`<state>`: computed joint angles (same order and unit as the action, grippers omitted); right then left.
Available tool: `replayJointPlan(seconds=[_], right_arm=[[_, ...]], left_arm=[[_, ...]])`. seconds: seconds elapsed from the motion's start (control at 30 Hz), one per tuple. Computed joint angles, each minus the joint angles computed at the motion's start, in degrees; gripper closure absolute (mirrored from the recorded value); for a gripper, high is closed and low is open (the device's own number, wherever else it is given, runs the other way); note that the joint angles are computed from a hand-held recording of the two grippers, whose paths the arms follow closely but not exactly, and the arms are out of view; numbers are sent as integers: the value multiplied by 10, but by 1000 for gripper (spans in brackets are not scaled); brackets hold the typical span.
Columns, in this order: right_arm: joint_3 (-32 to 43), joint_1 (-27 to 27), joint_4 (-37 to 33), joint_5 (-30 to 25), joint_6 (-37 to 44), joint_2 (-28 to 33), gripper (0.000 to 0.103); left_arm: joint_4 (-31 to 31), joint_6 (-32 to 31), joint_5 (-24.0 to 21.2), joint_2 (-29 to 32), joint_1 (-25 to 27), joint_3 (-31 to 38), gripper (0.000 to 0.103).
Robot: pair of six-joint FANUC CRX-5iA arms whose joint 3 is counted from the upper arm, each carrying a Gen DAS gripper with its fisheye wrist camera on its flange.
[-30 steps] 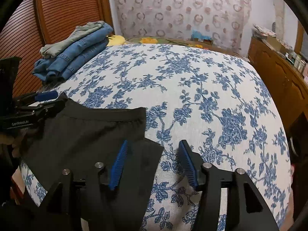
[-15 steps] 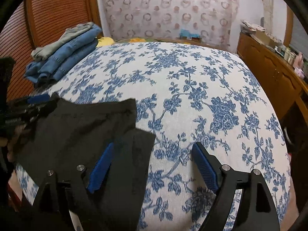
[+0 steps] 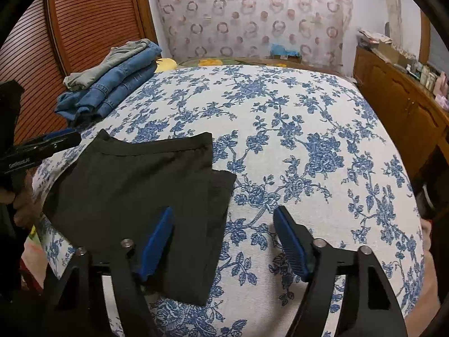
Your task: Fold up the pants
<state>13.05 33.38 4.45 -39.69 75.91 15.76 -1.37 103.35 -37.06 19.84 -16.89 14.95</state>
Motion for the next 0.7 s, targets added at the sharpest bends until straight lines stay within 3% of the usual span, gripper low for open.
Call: replayJointPlan(seconds=[0.3,0.53,0.7], right_arm=[[22,0,-12,-12,13,14,46],[38,-4,-22,-16,13,27,50],[49,-3,-29,-20,25,34,60]], left_arm=[[40,-24,4,2,2,-20,45],[33,-18,-21,25,-2,7,46],[31,-13,-24,30,-3,11,47]])
